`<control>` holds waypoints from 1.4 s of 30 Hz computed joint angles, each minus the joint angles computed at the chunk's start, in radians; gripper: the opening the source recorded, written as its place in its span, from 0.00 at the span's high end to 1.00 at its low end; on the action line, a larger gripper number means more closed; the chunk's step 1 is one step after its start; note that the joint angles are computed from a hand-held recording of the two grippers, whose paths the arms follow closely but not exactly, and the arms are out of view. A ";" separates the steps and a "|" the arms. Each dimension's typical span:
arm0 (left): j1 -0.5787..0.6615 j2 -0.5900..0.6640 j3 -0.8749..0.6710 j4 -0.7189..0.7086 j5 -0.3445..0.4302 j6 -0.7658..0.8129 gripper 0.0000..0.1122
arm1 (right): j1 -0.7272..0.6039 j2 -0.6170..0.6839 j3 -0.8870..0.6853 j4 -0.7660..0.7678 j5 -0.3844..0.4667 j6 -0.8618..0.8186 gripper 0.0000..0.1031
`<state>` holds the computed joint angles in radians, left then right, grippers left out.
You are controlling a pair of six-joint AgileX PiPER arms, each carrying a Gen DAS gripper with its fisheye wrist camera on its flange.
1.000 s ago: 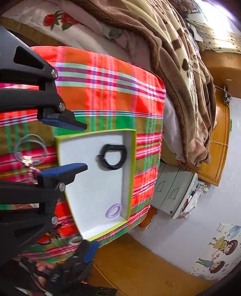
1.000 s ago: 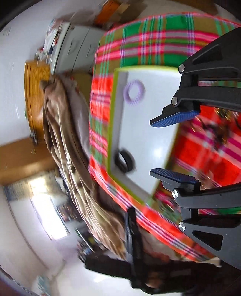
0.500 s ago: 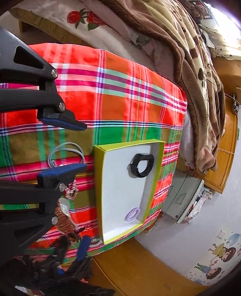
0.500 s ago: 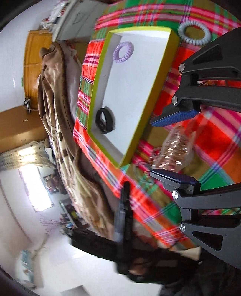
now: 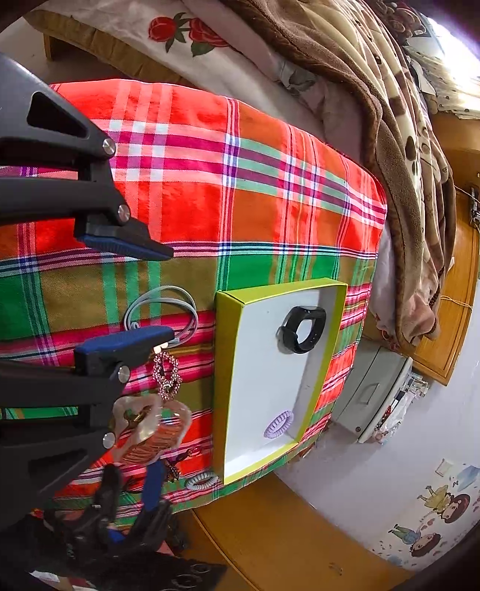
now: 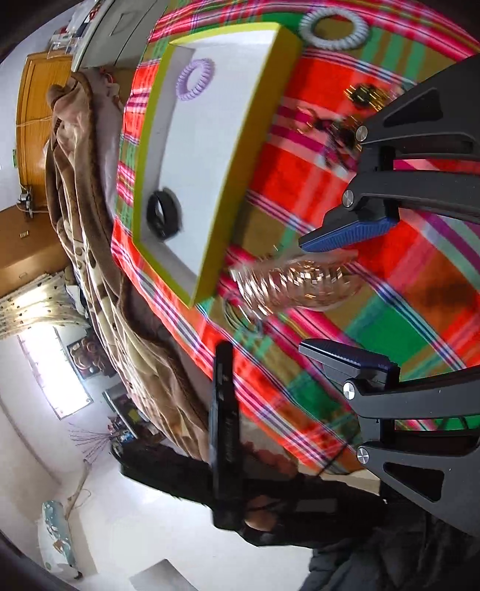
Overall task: Organize jewelry
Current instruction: 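Grasp the rose-gold claw clip with the right tool while the left tool approaches the grey hair tie, then grasp the grey flower hair tie with the left tool while the right tool holds the claw clip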
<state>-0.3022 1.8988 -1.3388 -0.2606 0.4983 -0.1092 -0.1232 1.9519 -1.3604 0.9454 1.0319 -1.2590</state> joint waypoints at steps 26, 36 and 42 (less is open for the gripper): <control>0.012 -0.006 0.067 -0.046 -0.018 0.033 0.59 | 0.199 -0.119 0.232 -0.094 -0.572 0.286 0.63; -0.060 0.007 0.018 0.034 -0.007 0.029 0.59 | 0.144 -0.161 0.293 0.113 -0.600 0.163 0.64; -0.105 0.054 -0.046 0.102 0.015 -0.009 0.59 | 0.109 -0.192 0.330 0.181 -0.599 0.111 0.64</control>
